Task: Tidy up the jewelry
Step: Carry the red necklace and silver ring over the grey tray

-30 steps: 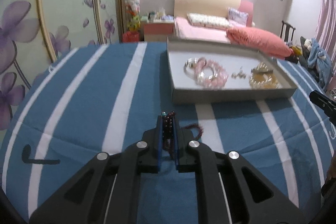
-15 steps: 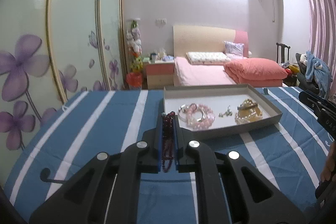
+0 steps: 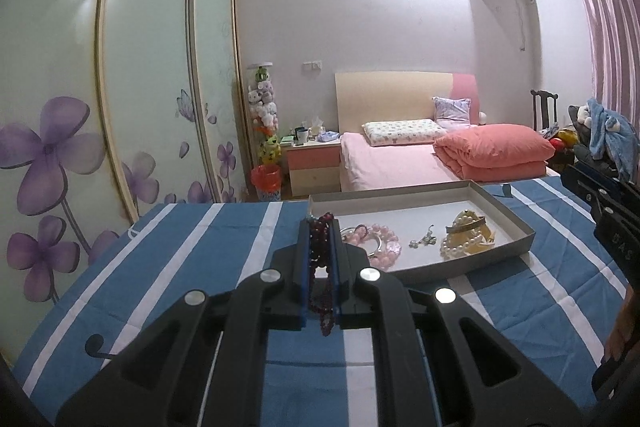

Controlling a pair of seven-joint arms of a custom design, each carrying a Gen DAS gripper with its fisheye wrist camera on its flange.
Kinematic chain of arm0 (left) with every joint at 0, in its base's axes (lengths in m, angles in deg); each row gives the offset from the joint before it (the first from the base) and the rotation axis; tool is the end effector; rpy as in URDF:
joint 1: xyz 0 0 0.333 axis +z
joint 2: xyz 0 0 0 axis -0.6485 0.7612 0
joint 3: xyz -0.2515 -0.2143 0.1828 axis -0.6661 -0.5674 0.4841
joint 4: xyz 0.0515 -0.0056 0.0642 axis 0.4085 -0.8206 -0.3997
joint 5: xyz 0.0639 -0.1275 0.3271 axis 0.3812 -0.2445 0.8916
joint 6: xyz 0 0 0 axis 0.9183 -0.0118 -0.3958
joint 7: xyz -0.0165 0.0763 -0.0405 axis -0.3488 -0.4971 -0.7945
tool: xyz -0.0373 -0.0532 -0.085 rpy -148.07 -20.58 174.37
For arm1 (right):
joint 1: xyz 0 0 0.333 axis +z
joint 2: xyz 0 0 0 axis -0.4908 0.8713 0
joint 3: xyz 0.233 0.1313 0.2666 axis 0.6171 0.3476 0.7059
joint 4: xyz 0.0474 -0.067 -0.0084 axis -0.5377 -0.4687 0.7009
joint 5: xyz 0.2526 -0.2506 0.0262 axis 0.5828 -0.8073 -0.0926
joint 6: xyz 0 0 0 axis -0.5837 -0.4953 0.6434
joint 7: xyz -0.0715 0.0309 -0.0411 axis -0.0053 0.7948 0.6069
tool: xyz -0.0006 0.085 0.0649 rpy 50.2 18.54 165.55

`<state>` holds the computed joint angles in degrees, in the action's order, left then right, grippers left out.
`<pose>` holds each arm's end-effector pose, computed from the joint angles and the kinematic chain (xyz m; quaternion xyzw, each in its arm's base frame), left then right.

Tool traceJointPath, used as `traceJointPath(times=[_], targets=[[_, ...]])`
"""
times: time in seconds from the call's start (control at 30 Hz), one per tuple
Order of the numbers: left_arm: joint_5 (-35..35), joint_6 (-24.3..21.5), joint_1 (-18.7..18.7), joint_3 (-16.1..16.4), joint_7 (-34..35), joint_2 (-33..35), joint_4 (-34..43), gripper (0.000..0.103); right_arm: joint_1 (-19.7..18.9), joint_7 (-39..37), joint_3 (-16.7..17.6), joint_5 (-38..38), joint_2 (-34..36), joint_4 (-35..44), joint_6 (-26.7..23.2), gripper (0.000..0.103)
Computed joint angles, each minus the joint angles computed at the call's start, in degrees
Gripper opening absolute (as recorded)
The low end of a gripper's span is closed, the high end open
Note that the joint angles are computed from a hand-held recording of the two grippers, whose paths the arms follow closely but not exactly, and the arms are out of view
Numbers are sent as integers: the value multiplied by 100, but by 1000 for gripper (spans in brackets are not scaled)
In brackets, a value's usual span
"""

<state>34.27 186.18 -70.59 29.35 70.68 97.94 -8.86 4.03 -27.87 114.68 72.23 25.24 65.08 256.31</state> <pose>0.6671 -0.3682 0.4361 -0.6129 0.5404 -0.3376 0.4673 0.6844 0.4160 0.4202 -0.6157 0.4528 -0.3889 0.5145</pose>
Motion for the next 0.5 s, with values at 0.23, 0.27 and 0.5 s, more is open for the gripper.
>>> traceJointPath(times=[0.23, 0.27, 0.5], targets=[[75, 109, -24, 28, -43, 85, 140, 10, 54, 186, -61, -138, 72, 134, -5, 23], [82, 109, -34, 35, -42, 95, 156, 10, 64, 191, -69, -147, 88, 171, -6, 23], [119, 96, -108, 88, 43, 210, 336, 10, 97, 438, -193, -297, 91, 126, -6, 23]])
